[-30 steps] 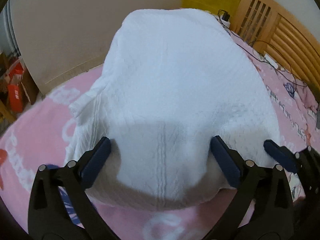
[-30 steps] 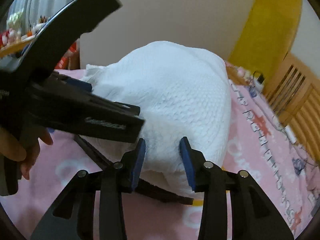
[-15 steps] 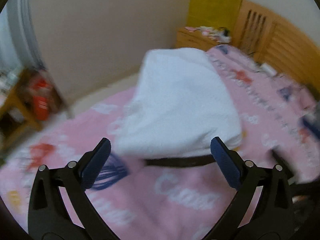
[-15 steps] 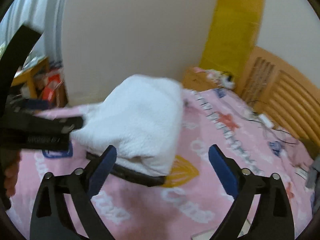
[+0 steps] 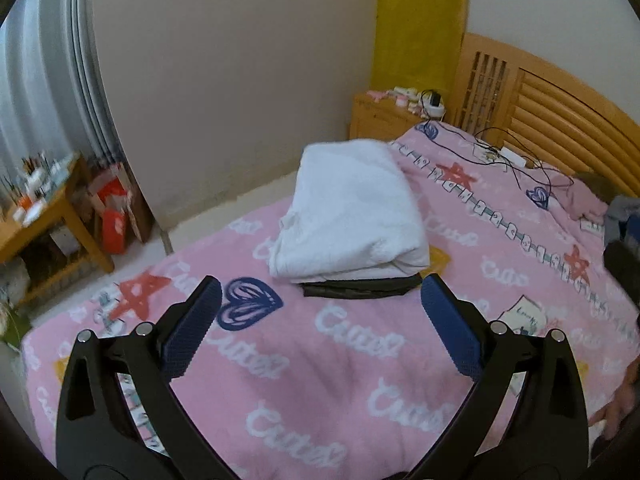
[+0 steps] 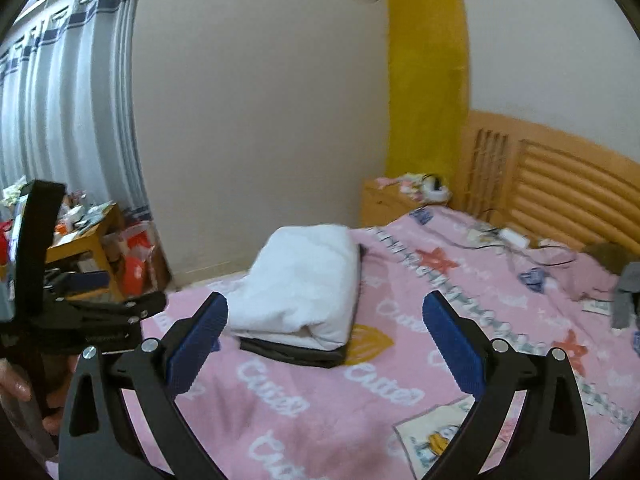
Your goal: Fold large clothes
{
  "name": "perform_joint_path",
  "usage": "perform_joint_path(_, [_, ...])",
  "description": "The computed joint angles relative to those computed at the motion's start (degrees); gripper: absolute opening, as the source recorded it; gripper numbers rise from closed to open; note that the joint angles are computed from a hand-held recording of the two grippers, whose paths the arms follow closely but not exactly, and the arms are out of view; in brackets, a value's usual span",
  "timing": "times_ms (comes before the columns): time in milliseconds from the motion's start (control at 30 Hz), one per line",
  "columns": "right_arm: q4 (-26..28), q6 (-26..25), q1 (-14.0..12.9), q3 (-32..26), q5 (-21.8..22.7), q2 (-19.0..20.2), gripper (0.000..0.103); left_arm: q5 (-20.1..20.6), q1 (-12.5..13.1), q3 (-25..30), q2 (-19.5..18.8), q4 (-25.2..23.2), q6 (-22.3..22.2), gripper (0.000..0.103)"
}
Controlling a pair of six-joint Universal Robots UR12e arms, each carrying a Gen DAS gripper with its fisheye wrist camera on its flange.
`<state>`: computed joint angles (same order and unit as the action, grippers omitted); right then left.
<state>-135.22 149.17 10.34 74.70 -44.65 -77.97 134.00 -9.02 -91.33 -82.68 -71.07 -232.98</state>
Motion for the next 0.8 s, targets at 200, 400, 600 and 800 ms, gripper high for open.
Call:
perform_joint_path(200, [-0.23,-0.28,-1.31,3.23,-3.46,-3.53,0.095,2.7,-3.52,2.13,-1.2,-5.9,-0.82,0.098])
perform_joint_path(400, [10.65,-2.74,-1.07,0.66,-7.05,-3.62,0.095,-0.43,-4.23,4.1,-1.24,-10.13,-2.71,0.098])
perform_joint_path(600, [11.17,-1.62,-0.86,0.96,-8.14,-3.74,0.095,-1.7,-4.4,4.99,-0.29,-13.73,-5.85,0.098])
perform_joint_path(800, [10.92,-1.63,-0.36,1.49,-9.33,-3.92,0.095,0.8,-5.21,4.99,0.26,-17.06,-9.42,0.098])
